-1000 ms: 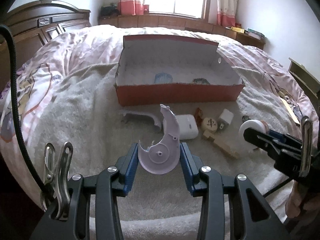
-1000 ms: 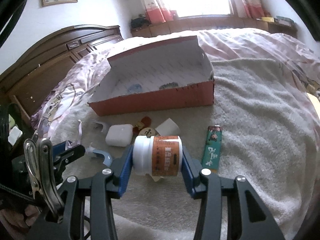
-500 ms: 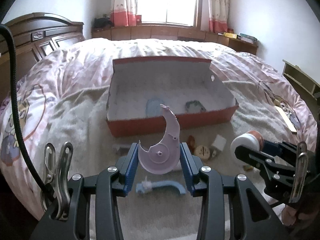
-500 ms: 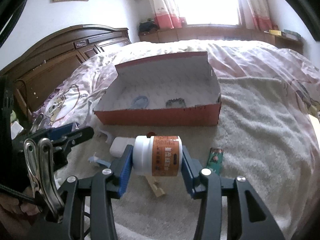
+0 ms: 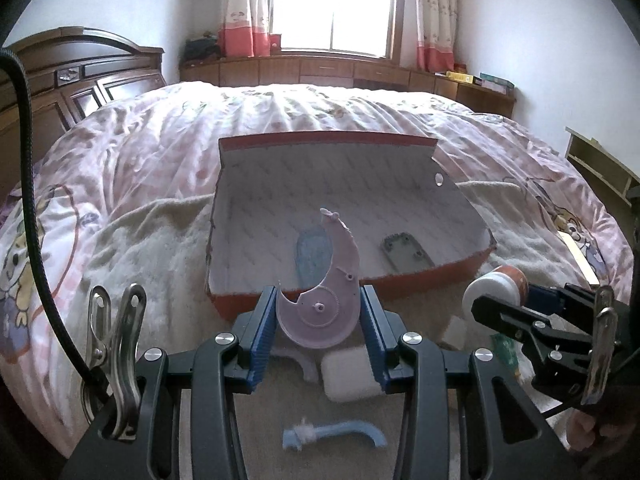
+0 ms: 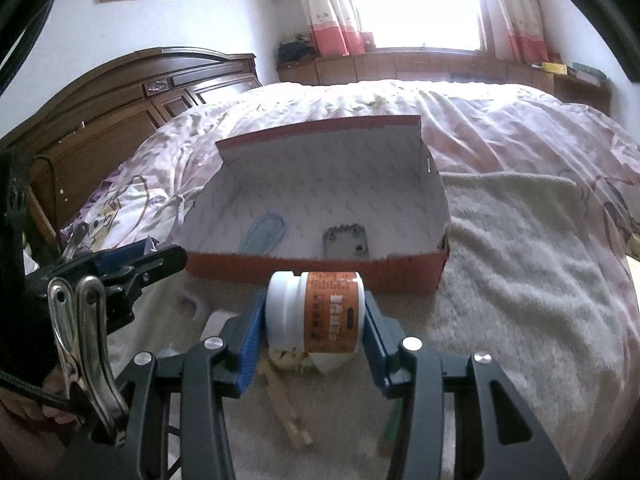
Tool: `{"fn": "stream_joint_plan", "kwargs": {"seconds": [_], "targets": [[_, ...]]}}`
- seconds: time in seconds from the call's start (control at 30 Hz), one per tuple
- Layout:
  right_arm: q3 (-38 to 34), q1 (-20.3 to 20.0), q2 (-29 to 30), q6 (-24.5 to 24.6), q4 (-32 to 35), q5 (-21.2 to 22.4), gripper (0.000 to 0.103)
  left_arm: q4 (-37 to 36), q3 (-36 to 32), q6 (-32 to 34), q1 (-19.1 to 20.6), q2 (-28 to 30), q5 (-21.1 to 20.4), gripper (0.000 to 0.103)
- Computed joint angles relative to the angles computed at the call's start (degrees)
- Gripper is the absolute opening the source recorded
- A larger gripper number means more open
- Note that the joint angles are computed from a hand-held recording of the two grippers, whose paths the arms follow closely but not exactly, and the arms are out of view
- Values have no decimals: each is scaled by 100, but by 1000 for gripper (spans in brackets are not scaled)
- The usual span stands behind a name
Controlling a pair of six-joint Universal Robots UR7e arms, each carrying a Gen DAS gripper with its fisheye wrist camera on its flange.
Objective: Organize rigid objects
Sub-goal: 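Carry the lilac part and white jar into the box and open both tools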
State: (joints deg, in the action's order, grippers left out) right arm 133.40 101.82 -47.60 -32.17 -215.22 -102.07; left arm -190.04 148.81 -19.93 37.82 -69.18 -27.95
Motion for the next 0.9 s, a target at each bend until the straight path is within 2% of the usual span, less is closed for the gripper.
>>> {"fn": "stream_joint_plan", "kwargs": {"seconds": [0.2,0.43,0.7,0.9], "targets": [[-406,13,111,92,275,-15,47,-677,-405,843,404,387,-189,41],[-976,75,363,-2,580,-155,47,-1121,-908,1627,831,766,-437,41],[-1497,-15,567,43,1020,-61,47,-1198,-1371,2048,1173,1024,-545,41],[-1878,-104,786,21,1198,-206,47,-904,-1705,1936,1484,1216,-662,41]]}}
